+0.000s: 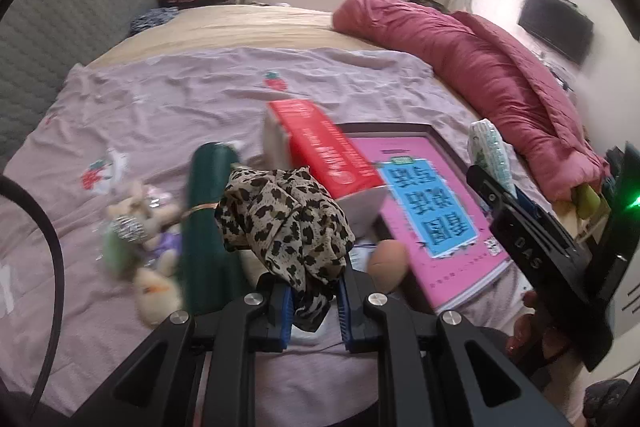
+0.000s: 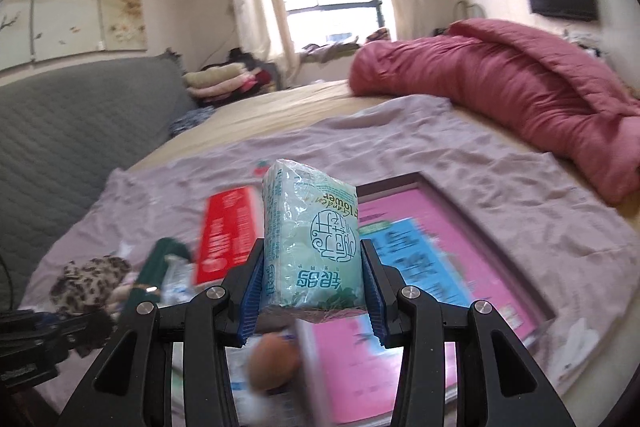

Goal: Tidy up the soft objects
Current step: 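Lift and carry the scrunchie with the left tool while the right tool carries the wipes pack to the tray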

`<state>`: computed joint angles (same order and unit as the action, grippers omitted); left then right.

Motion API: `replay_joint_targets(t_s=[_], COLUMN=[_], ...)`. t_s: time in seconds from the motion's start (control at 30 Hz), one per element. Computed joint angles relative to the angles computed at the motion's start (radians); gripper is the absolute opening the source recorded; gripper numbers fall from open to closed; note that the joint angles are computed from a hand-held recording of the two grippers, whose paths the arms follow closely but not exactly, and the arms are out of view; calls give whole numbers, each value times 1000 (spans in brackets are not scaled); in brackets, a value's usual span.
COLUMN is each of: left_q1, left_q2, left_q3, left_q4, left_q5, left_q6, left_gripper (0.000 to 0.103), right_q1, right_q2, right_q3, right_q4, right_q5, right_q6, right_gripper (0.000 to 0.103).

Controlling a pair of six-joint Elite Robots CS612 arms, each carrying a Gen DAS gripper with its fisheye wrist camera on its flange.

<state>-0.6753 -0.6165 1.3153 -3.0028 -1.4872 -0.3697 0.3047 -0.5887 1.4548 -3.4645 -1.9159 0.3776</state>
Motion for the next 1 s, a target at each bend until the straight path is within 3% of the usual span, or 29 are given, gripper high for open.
replay_joint_targets(t_s=[0.37, 0.53, 0.73, 1.0], left_q1=[-39, -50, -56, -54], left_q2=[66, 110, 157, 208], left_q3=[-135, -211, -292, -383], left_q4=[81, 144, 221, 356], left_q5=[-57, -96, -160, -229], left_q6=[70, 90, 110, 122], left_gripper=[18, 18, 18, 18], right_q1=[-42, -41, -55, -76], right_q2=[-19, -34, -48, -57], right_q3=[57, 55, 64, 50], right_q4=[24, 155, 265, 440], right_q5=[-102, -204, -201, -121], right_q6=[144, 183, 236, 274], right_gripper=[45, 45, 45, 45])
